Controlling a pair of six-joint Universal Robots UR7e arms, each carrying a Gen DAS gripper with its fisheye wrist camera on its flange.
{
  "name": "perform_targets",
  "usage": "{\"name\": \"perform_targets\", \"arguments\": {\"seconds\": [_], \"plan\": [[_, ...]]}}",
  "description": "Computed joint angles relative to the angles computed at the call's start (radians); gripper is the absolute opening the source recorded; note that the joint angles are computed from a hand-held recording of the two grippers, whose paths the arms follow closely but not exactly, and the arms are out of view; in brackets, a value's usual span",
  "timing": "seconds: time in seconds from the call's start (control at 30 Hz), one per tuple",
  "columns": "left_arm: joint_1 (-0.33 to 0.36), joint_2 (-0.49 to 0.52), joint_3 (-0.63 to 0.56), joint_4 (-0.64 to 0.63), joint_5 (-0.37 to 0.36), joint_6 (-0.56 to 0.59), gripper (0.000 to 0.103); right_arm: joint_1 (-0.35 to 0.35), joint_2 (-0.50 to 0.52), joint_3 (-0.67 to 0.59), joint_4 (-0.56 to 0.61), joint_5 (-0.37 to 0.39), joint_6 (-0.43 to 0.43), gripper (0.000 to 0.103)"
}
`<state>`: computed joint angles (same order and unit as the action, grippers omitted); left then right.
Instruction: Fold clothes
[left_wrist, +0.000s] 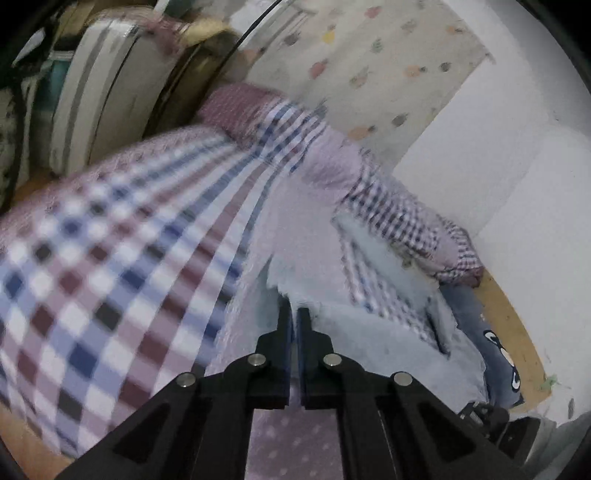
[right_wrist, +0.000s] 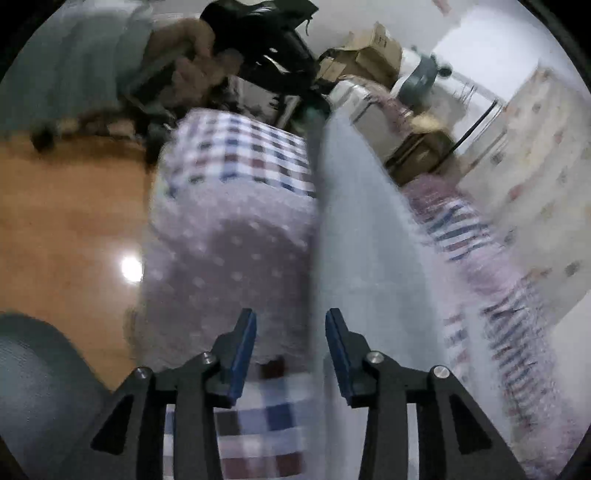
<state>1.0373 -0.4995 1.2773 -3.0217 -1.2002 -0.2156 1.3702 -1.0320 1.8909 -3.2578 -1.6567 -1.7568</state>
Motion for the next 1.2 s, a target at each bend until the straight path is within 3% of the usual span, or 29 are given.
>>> {"name": "perform_targets", "arguments": {"seconds": [0.07, 0.17, 0.27, 0.33, 0.37, 0.4, 0.43, 0.47, 0.5, 0.63, 0.73, 0.8, 0.97, 1.0, 1.03, 1.1, 1.2], "plan": [[0.009, 0.0, 0.027, -0.02, -0.001, -0.033, 0.001, -0.016, 0.041, 0.017, -0.14, 0.014, -0.043, 0.042], [0.021, -0.006, 0.067, -0.061, -0.018, -0.062, 0.001, -0.018, 0.1, -0.006, -0.213, -0.04, -0.079, 0.042], [0.03, -0.019, 0.109, -0.113, -0.03, -0.088, 0.002, -0.034, 0.151, -0.01, -0.296, -0.055, -0.176, 0.041], [0.03, -0.036, 0.154, -0.164, 0.027, -0.144, 0.005, -0.04, 0.177, -0.024, -0.324, -0.078, -0.207, 0.04], [0.035, -0.044, 0.172, -0.178, 0.029, -0.17, 0.007, -0.037, 0.179, -0.039, -0.3, -0.102, -0.181, 0.037], [0.044, -0.054, 0.208, -0.222, 0.017, -0.216, 0.018, -0.037, 0.179, -0.05, -0.284, -0.114, -0.16, 0.024], [0.046, -0.059, 0.231, -0.248, 0.018, -0.248, 0.04, -0.037, 0.178, -0.061, -0.268, -0.125, -0.139, 0.015], [0.048, -0.061, 0.259, -0.279, 0.016, -0.292, 0.054, -0.031, 0.181, -0.085, -0.242, -0.148, -0.099, 0.004], [0.05, -0.054, 0.278, -0.319, -0.005, -0.327, 0.073, -0.028, 0.168, -0.098, -0.197, -0.156, -0.059, 0.002], [0.06, 0.008, 0.323, -0.53, -0.113, -0.448, 0.077, -0.015, 0.106, -0.117, -0.048, -0.141, 0.063, 0.001], [0.046, 0.075, 0.277, -0.603, -0.123, -0.485, 0.078, -0.004, 0.053, -0.117, 0.048, -0.121, 0.134, 0.0], [0.034, 0.119, 0.217, -0.594, -0.101, -0.506, 0.078, 0.002, 0.012, -0.115, 0.109, -0.094, 0.186, 0.0], [0.03, 0.194, 0.103, -0.643, -0.108, -0.545, 0.078, 0.017, -0.078, -0.173, 0.392, -0.076, 0.334, 0.0], [0.028, 0.206, 0.077, -0.643, -0.107, -0.532, 0.07, 0.019, -0.091, -0.193, 0.457, -0.074, 0.364, 0.0], [0.024, 0.207, 0.064, -0.621, -0.087, -0.525, 0.04, 0.018, -0.1, -0.224, 0.538, -0.068, 0.404, 0.0], [0.018, 0.192, 0.059, -0.55, -0.042, -0.539, 0.01, 0.013, -0.109, -0.257, 0.625, -0.053, 0.459, 0.0], [0.0, 0.165, 0.079, -0.51, 0.023, -0.525, 0.006, 0.01, -0.112, -0.272, 0.699, -0.064, 0.476, 0.0]]}}
